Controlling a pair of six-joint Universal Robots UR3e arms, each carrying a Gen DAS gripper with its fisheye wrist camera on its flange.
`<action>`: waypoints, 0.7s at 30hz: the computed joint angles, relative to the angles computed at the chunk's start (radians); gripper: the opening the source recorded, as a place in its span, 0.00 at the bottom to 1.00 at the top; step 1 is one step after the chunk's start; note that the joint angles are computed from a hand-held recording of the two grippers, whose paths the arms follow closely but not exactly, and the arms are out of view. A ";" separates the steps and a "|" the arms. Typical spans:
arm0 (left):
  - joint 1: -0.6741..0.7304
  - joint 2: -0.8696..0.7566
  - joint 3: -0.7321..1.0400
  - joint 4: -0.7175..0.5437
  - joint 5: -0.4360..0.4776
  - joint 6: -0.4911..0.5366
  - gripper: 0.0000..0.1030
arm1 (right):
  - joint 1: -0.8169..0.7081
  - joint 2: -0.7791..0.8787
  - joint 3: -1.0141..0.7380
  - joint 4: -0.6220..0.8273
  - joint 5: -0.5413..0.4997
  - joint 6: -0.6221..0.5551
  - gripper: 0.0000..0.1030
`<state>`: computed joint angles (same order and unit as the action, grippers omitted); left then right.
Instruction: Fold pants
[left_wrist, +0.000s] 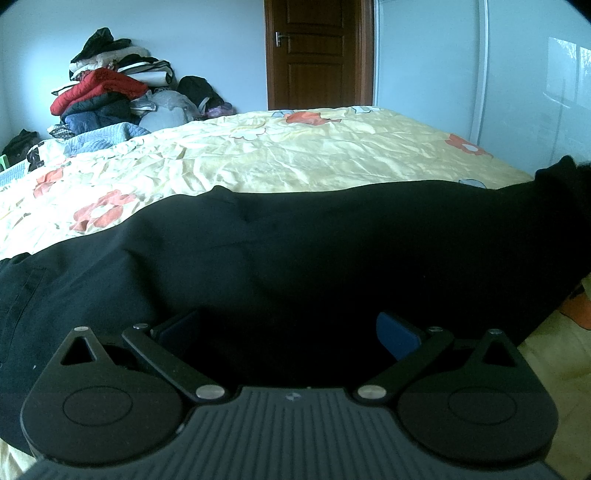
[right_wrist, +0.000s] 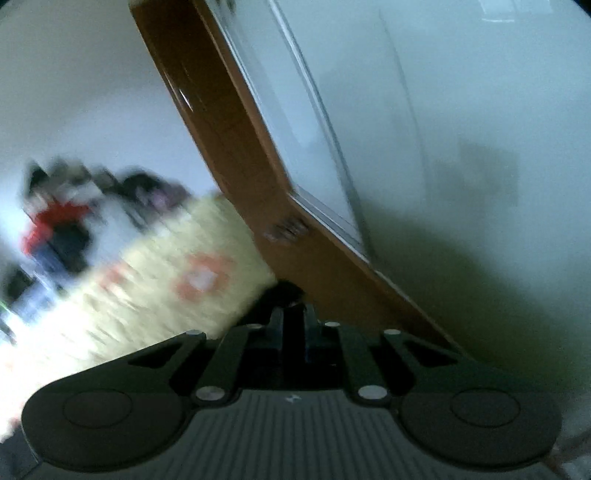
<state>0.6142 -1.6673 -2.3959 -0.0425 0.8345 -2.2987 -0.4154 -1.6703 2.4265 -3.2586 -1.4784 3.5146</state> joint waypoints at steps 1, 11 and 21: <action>-0.001 -0.001 0.000 0.001 0.000 -0.001 1.00 | 0.050 0.065 -0.064 0.054 -0.080 -0.010 0.09; -0.001 0.000 0.000 0.001 0.001 -0.001 1.00 | 0.354 0.250 -0.153 -0.036 -0.649 0.130 0.19; 0.000 0.002 0.000 -0.002 0.000 0.000 1.00 | 0.690 0.472 -0.538 0.193 -0.742 -0.074 0.75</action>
